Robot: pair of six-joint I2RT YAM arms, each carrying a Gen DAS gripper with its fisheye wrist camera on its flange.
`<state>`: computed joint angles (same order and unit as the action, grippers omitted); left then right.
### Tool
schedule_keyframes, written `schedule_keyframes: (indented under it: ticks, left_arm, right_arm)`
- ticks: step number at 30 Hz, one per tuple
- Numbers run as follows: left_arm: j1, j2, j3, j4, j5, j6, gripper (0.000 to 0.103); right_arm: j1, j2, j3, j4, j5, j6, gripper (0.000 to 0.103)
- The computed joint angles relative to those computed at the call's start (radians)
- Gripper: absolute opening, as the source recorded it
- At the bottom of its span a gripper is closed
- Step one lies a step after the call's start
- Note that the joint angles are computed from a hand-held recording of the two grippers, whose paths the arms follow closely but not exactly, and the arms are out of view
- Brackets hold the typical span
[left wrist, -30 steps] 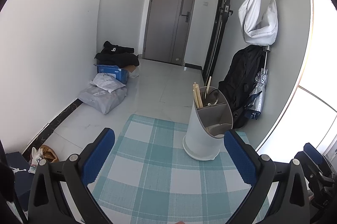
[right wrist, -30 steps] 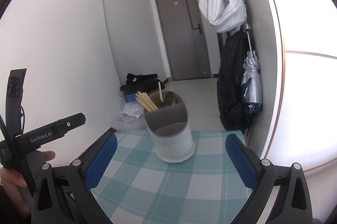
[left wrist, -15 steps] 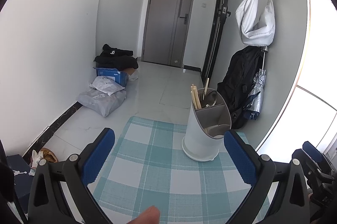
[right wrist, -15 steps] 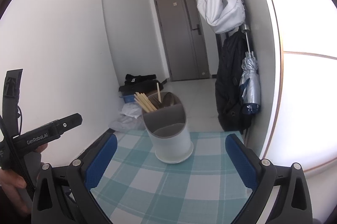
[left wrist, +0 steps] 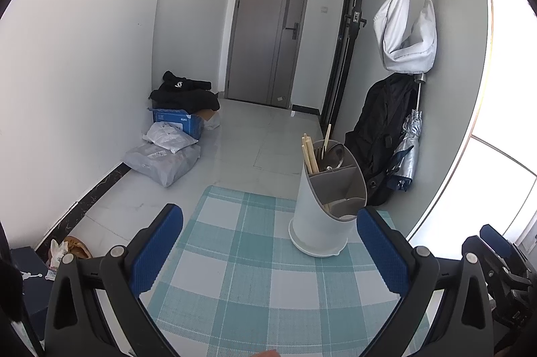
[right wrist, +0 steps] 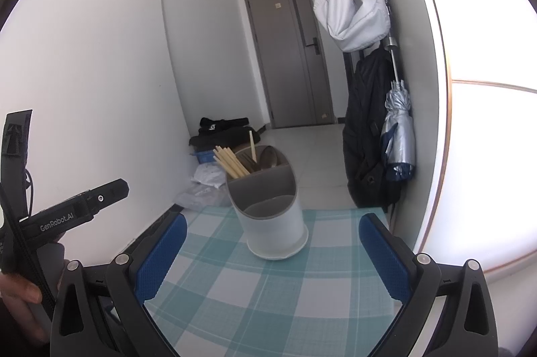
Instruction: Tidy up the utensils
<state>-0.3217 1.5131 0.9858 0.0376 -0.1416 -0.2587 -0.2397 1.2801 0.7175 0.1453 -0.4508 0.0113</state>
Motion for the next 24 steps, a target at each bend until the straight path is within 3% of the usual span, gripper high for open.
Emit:
schedule_keyframes:
  ticks: [16, 24]
  left_arm:
    - [-0.004, -0.001, -0.002, 0.002, -0.031, -0.009, 0.102]
    - [-0.016, 0.004, -0.001, 0.0, -0.122, -0.017, 0.102]
  right_arm:
    - [0.004, 0.005, 0.002, -0.008, 0.009, -0.002, 0.103]
    - [0.005, 0.01, 0.004, -0.009, 0.008, -0.003, 0.103]
